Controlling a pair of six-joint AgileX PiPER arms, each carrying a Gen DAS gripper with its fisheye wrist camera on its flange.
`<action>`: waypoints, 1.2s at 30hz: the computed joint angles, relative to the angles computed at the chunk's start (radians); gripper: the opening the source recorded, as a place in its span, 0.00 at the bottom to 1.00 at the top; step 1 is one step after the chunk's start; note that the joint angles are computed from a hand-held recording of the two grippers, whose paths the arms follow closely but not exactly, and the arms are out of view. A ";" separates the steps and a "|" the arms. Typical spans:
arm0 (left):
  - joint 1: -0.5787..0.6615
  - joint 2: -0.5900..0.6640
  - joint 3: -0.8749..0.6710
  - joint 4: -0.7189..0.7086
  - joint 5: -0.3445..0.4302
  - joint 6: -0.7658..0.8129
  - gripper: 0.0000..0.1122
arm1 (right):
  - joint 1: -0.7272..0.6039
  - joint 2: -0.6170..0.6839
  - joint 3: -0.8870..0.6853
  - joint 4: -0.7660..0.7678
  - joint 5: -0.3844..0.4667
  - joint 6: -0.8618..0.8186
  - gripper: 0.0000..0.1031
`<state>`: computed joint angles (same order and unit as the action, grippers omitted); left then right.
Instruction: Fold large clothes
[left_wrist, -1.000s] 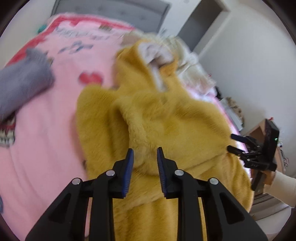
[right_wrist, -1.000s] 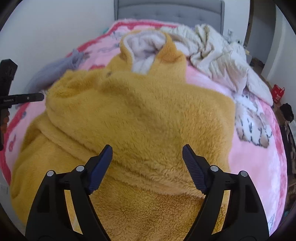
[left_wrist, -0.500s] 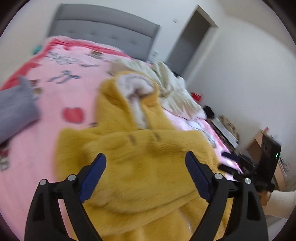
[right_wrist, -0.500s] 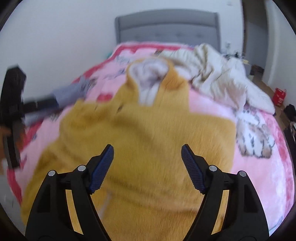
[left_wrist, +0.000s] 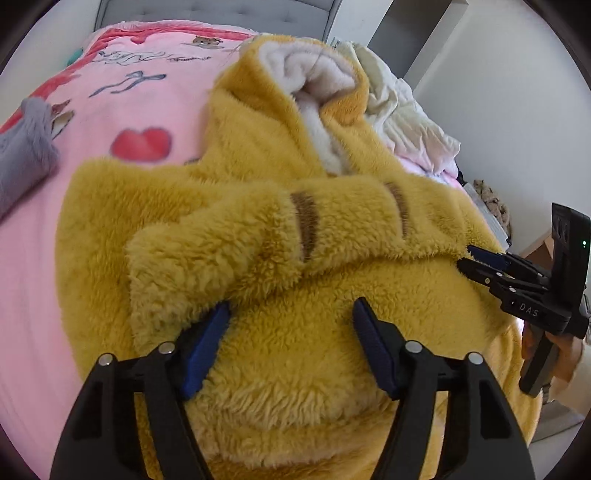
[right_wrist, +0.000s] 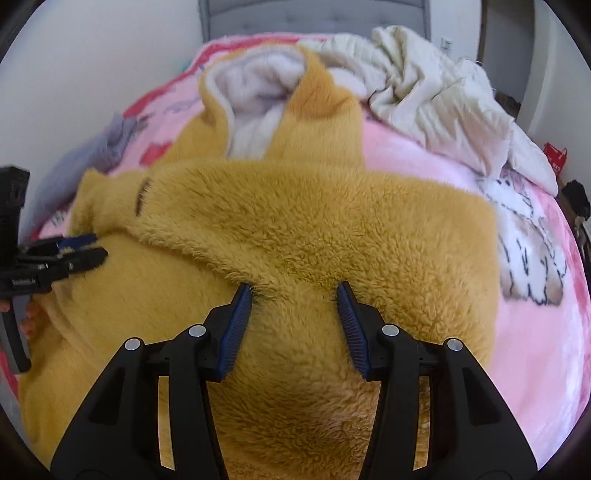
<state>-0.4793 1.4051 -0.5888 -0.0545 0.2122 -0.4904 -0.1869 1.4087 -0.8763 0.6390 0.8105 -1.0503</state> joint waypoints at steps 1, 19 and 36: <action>0.001 -0.004 0.010 -0.016 -0.007 0.010 0.61 | 0.022 0.001 0.013 -0.020 -0.020 0.002 0.44; 0.197 0.210 -0.594 -0.035 0.320 0.403 0.87 | 0.093 0.256 -0.515 0.179 0.050 -0.086 0.66; 0.271 0.951 -1.572 0.016 0.770 0.301 0.60 | 0.308 1.024 -1.594 -0.215 0.396 0.486 0.22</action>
<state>-0.2084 2.3556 -2.1606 -0.0387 0.9822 -0.1894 0.1211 2.4324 -2.4707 0.4242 1.2069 -0.5641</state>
